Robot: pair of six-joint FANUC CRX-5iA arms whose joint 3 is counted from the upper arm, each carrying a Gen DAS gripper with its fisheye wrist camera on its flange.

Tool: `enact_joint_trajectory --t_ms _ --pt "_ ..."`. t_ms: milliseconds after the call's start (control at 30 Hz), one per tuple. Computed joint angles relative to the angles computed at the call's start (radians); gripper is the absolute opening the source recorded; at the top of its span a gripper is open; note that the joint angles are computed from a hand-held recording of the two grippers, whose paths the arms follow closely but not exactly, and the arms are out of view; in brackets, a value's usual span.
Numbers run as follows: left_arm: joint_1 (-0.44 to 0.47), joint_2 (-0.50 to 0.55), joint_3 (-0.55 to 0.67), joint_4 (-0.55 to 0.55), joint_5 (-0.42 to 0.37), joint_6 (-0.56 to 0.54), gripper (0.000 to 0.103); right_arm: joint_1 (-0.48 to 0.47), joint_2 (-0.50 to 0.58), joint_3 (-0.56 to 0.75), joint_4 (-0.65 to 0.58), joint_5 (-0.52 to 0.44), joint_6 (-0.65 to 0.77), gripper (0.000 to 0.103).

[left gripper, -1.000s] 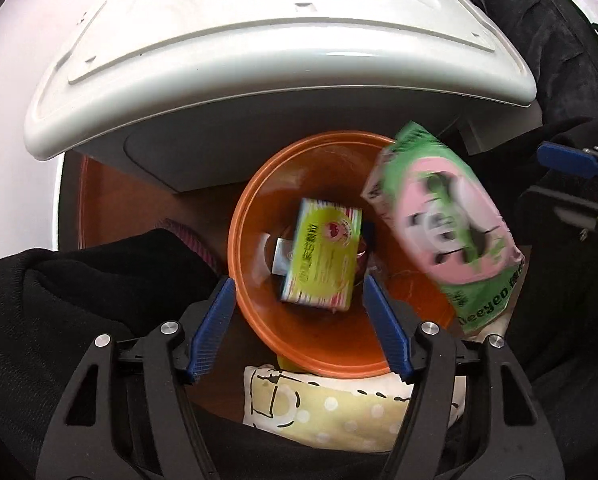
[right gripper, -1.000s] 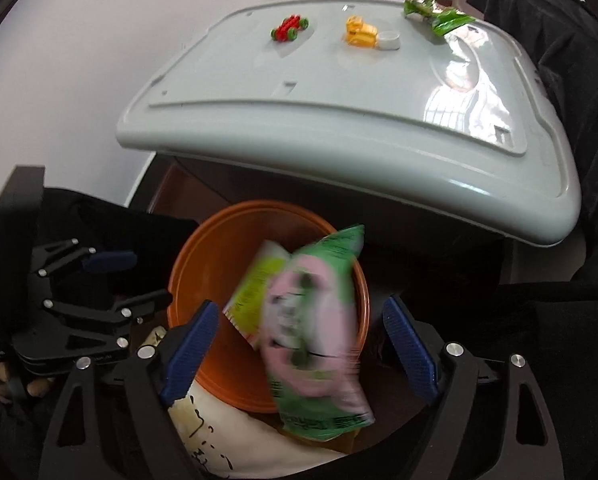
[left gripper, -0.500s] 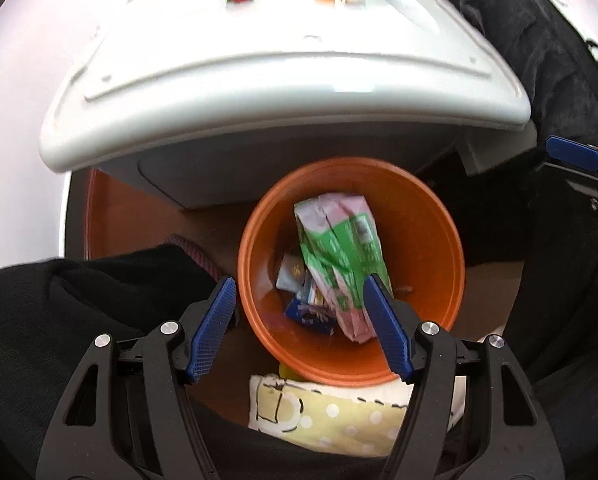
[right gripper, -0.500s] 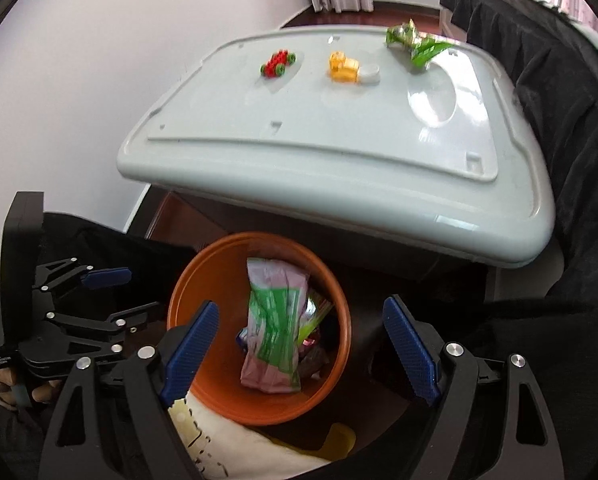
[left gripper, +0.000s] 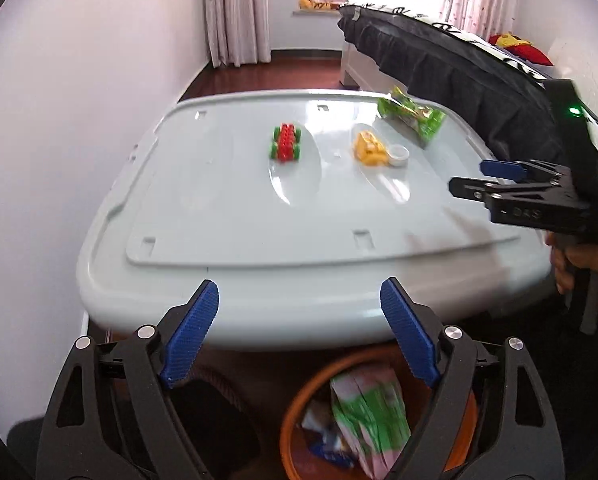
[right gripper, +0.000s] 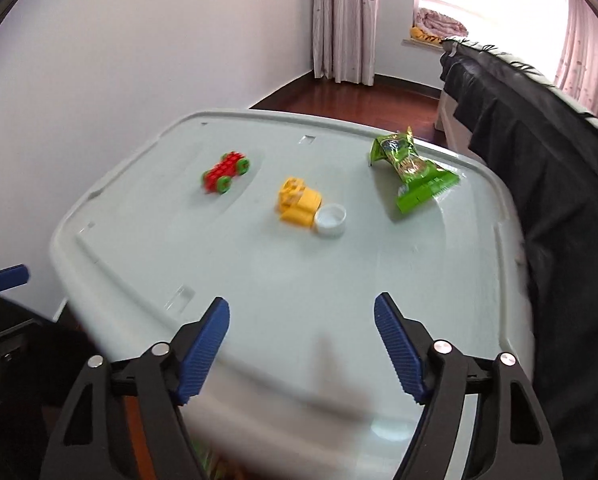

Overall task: Collect trash
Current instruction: 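Move both grippers back over the table and grasp the white bottle cap with right gripper, then grasp the red toy car with left gripper while right gripper holds the bottle cap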

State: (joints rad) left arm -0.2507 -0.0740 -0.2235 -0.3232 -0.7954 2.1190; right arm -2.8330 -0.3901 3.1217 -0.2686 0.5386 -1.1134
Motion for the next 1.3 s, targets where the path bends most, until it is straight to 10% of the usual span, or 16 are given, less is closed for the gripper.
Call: enact_joint_trajectory --t_ms 533,800,933,1300 --pt "0.045 0.073 -0.002 0.074 0.041 -0.049 0.082 0.011 -0.295 -0.403 0.148 0.152 0.12 0.065" --pt "0.048 0.082 0.0 0.087 0.058 -0.061 0.082 0.007 -0.328 -0.422 0.106 0.132 0.196 0.06" --pt "0.04 0.087 0.007 0.078 0.051 -0.064 0.082 0.008 -0.348 -0.443 0.062 0.163 0.215 0.031" --pt "0.043 0.084 0.001 0.075 0.047 -0.048 0.082 0.022 -0.338 -0.463 0.158 0.182 0.056 0.031"
